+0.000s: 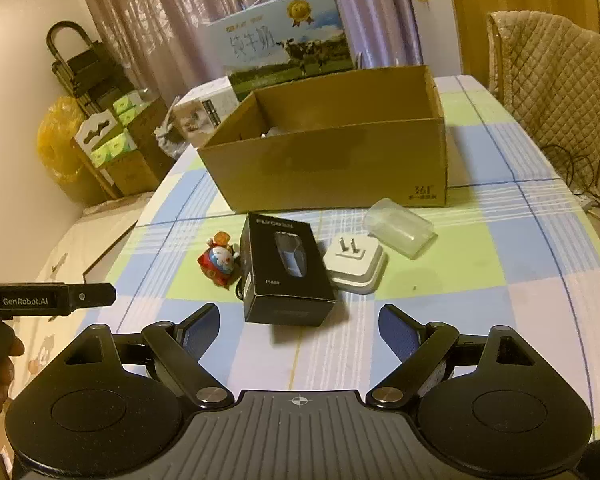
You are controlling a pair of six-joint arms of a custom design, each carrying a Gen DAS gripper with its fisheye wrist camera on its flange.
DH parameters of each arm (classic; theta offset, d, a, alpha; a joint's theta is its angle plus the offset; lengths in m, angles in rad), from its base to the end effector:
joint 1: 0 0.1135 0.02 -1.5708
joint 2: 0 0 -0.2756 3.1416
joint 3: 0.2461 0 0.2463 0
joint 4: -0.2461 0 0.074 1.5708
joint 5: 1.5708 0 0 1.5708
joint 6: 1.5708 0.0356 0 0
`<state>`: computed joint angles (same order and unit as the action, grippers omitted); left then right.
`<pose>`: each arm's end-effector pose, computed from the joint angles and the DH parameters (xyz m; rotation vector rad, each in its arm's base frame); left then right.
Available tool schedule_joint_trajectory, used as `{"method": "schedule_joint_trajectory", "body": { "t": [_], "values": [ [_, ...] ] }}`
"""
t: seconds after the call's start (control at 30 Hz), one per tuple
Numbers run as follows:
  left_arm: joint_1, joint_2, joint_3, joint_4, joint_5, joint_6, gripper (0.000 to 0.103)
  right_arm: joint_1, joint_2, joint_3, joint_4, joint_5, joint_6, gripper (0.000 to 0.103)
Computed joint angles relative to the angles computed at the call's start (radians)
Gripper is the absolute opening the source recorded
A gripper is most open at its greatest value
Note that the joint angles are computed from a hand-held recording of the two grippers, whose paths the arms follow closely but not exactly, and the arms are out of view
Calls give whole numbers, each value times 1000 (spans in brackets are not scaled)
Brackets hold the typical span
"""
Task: Organize objects
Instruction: 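Withdraw both tools from the box back over the table, then grasp the black FLYCO shaver box with the right tool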
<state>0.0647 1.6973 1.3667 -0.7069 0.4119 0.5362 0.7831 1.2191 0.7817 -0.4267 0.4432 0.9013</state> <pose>0.3546 0.0087 0.2743 0.7228 2.3981 -0.2969 0.1779 0.1555 0.2447 0.3322 2.3232 0.2927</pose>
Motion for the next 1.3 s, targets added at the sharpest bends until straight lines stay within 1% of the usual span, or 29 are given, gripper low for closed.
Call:
{"method": "schedule_joint_trajectory", "body": {
  "t": [0.3, 0.57, 0.8, 0.97, 1.13, 1.23, 1.3],
  "values": [
    [-32, 76, 51, 11, -30, 1, 101, -115, 105, -4, 128, -124, -91, 84],
    [-64, 174, 123, 23, -54, -6, 101, -229, 257, 36, 254, -240, -185, 84],
    [-81, 258, 184, 27, -70, -17, 102, -309, 397, 65, 350, -334, -238, 84],
    [-92, 318, 233, 20, -77, -22, 102, -352, 484, 97, 384, -406, -253, 84],
    [-101, 359, 268, 17, -79, -26, 102, -384, 540, 133, 387, -477, -248, 84],
    [-106, 374, 282, 15, -78, -27, 102, -406, 550, 143, 383, -519, -242, 82],
    [-109, 380, 285, 18, -79, -29, 102, -413, 544, 140, 380, -525, -239, 80]
  ]
}}
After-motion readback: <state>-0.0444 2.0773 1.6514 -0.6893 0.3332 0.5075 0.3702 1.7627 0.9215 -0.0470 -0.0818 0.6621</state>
